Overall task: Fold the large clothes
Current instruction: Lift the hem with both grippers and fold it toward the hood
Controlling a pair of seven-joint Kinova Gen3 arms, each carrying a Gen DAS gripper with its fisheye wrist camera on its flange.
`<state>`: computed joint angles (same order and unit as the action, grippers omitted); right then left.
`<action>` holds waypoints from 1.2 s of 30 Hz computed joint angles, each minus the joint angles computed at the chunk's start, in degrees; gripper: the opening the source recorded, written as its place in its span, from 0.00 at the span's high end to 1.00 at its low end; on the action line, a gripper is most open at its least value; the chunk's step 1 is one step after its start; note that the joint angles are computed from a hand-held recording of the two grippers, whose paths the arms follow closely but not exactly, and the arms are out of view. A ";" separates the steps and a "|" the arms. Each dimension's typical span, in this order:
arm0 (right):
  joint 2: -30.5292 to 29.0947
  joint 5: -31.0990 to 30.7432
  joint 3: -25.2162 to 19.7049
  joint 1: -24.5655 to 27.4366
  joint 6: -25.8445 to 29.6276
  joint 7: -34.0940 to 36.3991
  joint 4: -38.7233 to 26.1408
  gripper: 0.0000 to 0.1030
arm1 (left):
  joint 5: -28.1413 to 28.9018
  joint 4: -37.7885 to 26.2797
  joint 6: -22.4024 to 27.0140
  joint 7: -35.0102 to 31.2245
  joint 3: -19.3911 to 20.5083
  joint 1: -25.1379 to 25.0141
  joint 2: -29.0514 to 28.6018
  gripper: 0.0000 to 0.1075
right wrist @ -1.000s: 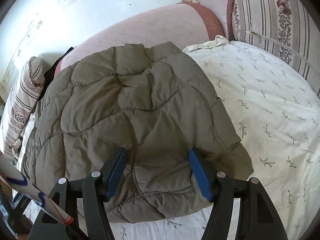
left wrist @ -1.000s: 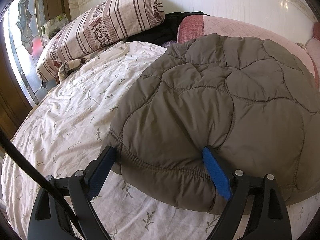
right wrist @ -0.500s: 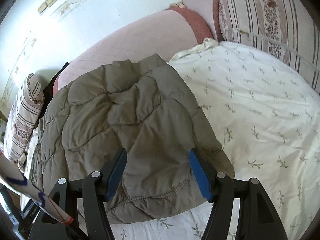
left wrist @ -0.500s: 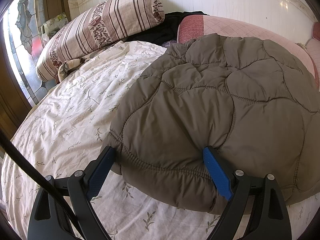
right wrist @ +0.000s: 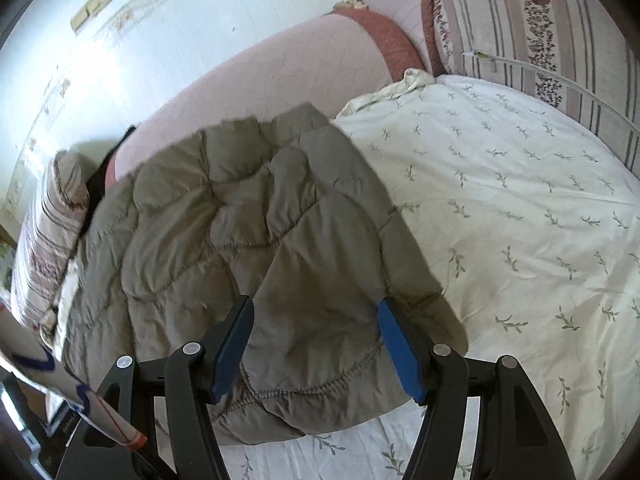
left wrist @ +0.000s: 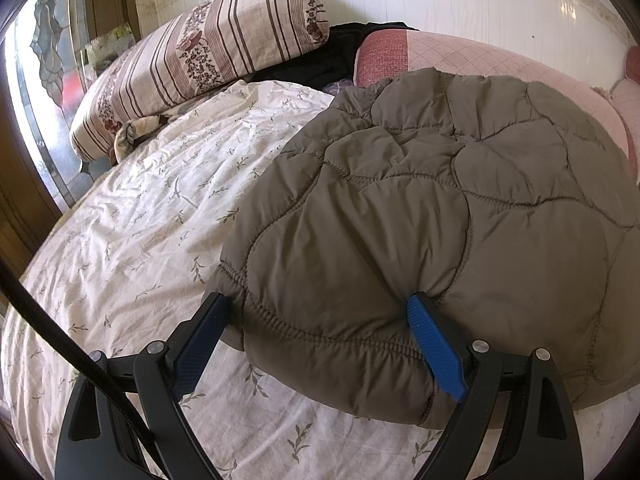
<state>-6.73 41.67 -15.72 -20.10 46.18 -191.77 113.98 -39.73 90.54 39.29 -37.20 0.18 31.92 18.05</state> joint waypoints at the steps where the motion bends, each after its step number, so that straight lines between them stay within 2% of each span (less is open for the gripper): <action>1: -0.14 0.38 0.21 -0.46 1.11 -0.64 -0.24 0.33 | 1.96 0.13 -0.85 -1.40 0.58 -1.34 -0.57 0.16; 3: -0.19 0.59 -1.43 0.88 4.82 -1.49 -0.88 0.33 | 3.77 0.98 -2.74 -1.46 0.86 -2.98 -1.90 0.16; 5: -0.94 -0.61 0.17 0.40 5.35 -1.90 -0.41 0.33 | 2.48 1.48 -3.43 1.19 -0.62 -2.34 -2.68 0.16; 8: -2.27 -3.84 1.67 1.75 2.32 -1.89 1.85 0.33 | 2.16 1.17 -3.02 2.63 -1.22 -2.74 -2.60 0.16; 12: -2.48 -10.06 3.69 3.74 -1.94 2.86 3.34 0.33 | 8.07 -1.84 0.22 -2.71 1.63 -6.48 -0.23 0.15; 14: -2.88 -12.94 4.37 5.04 -5.19 4.46 4.59 0.33 | 10.35 -2.14 0.01 -4.52 -0.39 -5.22 0.03 0.15; 16: -3.86 -14.23 4.08 6.57 -7.12 4.74 5.63 0.33 | 14.45 -2.05 -1.12 -7.73 -5.05 -2.37 -0.38 0.15; 18: -5.02 -14.69 3.16 8.31 -8.91 3.39 6.82 0.33 | 18.78 -1.73 -2.27 -10.39 -6.65 -2.53 -1.15 0.16; 19: -5.51 -15.39 3.08 9.05 -9.94 3.39 7.44 0.33 | 21.11 -1.17 -3.13 -11.40 -5.96 -4.20 -1.90 0.16; 23: -7.33 -19.06 2.83 11.90 -15.27 3.55 10.37 0.32 | 30.43 1.80 -6.45 -13.39 1.05 -14.82 -4.51 0.16; 25: -7.66 -19.89 1.59 13.57 -16.30 3.29 10.80 0.31 | 35.09 1.96 -6.01 -16.78 4.27 -19.54 -4.58 0.16; 27: -7.81 -20.61 0.59 14.89 -16.84 3.22 11.05 0.29 | 39.75 2.22 -5.86 -21.04 5.64 -22.29 -4.53 0.16; 30: -8.16 -23.09 0.31 16.25 -20.05 2.55 12.83 0.24 | 46.74 2.69 -5.36 -27.78 11.94 -29.76 -4.03 0.16; 33: -7.97 -25.59 -0.11 17.96 -25.14 1.51 15.33 0.19 | 53.73 2.84 -5.05 -34.42 13.12 -32.39 -3.11 0.16; 36: -7.66 -27.60 -1.72 20.56 -30.91 1.40 17.68 0.18 | 60.72 2.86 -3.68 -39.04 18.59 -38.73 -1.07 0.16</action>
